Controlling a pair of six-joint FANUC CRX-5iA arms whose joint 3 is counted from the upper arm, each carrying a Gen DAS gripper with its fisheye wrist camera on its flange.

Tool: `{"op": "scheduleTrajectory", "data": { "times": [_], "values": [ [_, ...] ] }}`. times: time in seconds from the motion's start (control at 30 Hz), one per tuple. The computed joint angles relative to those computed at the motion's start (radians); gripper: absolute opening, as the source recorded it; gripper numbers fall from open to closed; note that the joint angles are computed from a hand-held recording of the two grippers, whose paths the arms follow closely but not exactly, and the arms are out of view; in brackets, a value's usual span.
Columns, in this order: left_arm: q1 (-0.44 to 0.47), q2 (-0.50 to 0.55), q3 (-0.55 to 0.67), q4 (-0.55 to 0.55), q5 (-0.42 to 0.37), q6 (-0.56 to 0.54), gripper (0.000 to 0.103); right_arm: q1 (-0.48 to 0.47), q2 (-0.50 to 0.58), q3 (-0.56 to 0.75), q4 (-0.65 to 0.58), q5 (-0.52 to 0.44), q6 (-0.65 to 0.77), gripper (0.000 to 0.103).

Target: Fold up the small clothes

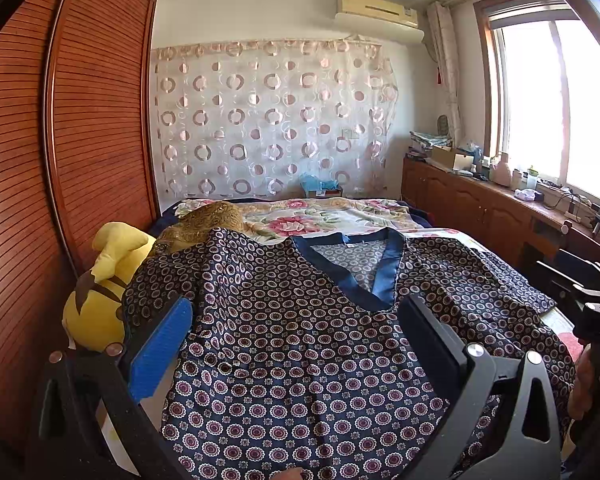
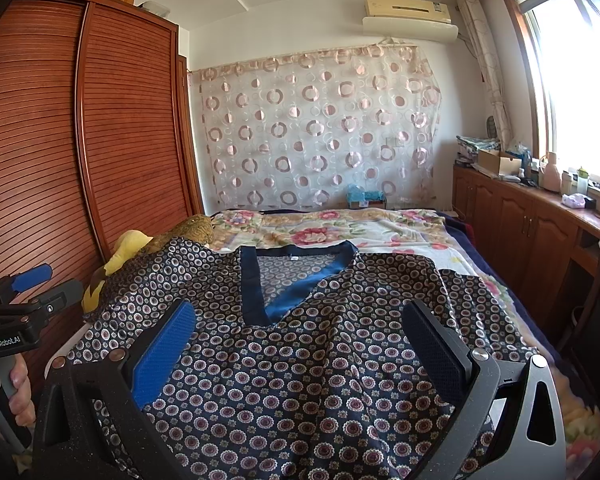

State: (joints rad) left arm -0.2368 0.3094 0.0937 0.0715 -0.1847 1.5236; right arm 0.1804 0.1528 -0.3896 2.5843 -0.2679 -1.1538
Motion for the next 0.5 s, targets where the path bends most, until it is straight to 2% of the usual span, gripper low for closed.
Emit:
{"op": "scheduleTrajectory", "data": {
  "times": [0.5],
  "values": [
    [-0.007, 0.000, 0.018, -0.059, -0.016, 0.056, 0.103, -0.003, -0.001, 0.002, 0.009, 0.005, -0.009, 0.103]
  ]
}}
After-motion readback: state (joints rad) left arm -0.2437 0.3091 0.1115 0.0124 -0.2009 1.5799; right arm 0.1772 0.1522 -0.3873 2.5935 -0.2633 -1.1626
